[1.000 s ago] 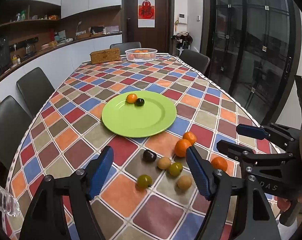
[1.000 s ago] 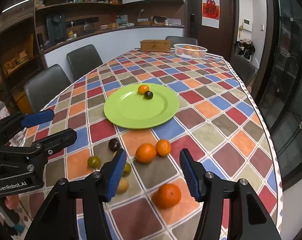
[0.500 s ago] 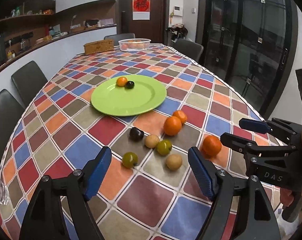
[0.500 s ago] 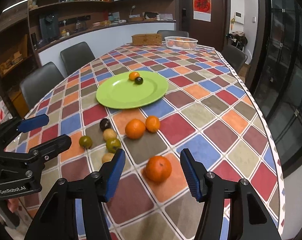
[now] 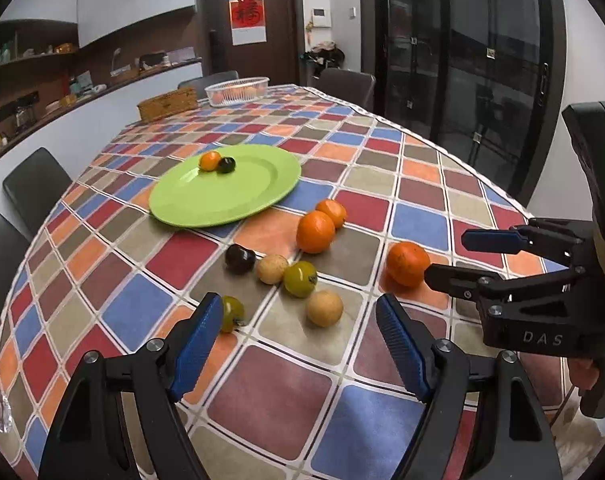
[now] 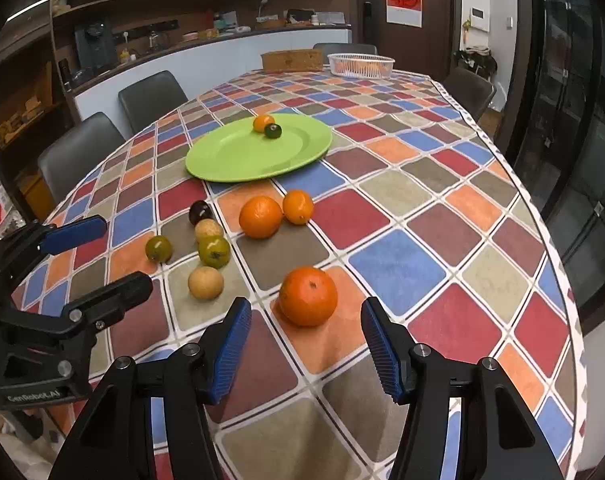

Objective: Organize fruits
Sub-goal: 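Withdraw both tools from the plate back toward the remaining fruits, then grasp the tan round fruit with the left tool while the right tool grasps the large orange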

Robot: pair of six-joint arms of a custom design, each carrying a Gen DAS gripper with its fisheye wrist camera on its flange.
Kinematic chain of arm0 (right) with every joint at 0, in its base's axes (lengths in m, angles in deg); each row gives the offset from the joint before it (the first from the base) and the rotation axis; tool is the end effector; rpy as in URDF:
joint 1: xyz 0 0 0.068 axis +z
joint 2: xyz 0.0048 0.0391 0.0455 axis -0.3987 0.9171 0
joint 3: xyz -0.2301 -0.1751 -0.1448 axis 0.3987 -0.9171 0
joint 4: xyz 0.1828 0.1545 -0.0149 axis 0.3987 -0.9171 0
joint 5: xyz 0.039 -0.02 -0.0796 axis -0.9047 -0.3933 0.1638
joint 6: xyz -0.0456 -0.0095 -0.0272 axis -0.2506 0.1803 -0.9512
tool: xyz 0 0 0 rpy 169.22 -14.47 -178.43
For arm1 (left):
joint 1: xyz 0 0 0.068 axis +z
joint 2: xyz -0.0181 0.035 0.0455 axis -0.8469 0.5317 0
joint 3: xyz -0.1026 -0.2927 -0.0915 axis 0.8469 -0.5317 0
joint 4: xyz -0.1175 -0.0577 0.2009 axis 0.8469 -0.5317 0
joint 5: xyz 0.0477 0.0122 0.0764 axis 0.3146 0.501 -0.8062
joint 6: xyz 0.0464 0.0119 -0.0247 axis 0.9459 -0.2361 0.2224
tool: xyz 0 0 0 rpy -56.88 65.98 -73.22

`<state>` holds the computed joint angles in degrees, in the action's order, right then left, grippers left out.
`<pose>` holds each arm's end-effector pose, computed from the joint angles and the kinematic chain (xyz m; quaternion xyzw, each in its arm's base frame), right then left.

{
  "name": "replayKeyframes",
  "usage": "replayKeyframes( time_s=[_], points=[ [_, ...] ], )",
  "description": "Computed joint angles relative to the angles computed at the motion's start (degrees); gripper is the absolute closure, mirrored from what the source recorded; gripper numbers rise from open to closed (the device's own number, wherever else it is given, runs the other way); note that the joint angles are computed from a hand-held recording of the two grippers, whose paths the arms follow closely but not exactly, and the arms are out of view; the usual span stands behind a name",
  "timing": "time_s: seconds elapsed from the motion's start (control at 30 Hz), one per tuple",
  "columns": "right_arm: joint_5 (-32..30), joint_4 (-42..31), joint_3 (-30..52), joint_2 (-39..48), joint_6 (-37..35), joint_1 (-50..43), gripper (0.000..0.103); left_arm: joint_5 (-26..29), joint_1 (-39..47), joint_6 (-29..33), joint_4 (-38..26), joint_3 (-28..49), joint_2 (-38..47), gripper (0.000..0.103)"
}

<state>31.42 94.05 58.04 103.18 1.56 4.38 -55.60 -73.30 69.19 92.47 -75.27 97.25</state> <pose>0.1486 0.0675 0.1634 0.0122 0.9331 0.0269 0.3584 0.1739 -0.0557 0.1651 0.2768 0.8725 -0.1018 0.3895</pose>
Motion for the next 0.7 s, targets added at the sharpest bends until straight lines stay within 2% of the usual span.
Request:
replayKeyframes(
  time_s=[0.27, 0.57, 0.7],
  points=[
    [-2.96, 5.45, -1.78, 4.41, -1.2, -3.17, 0.045, -0.48, -1.87, -0.57, 2.89, 0.94, 7.41, 0.026],
    [-5.98, 9.91, -1.42, 9.44, -2.48, -6.39, 0.046, -0.68, -3.34, -1.92, 3.64, 4.04, 14.11, 0.035],
    [-6.29, 11.02, -1.31, 11.25, -2.58, -6.58, 0.048, -0.53, -3.53, -2.24, 3.25, 5.1, 16.17, 0.043]
  ],
)
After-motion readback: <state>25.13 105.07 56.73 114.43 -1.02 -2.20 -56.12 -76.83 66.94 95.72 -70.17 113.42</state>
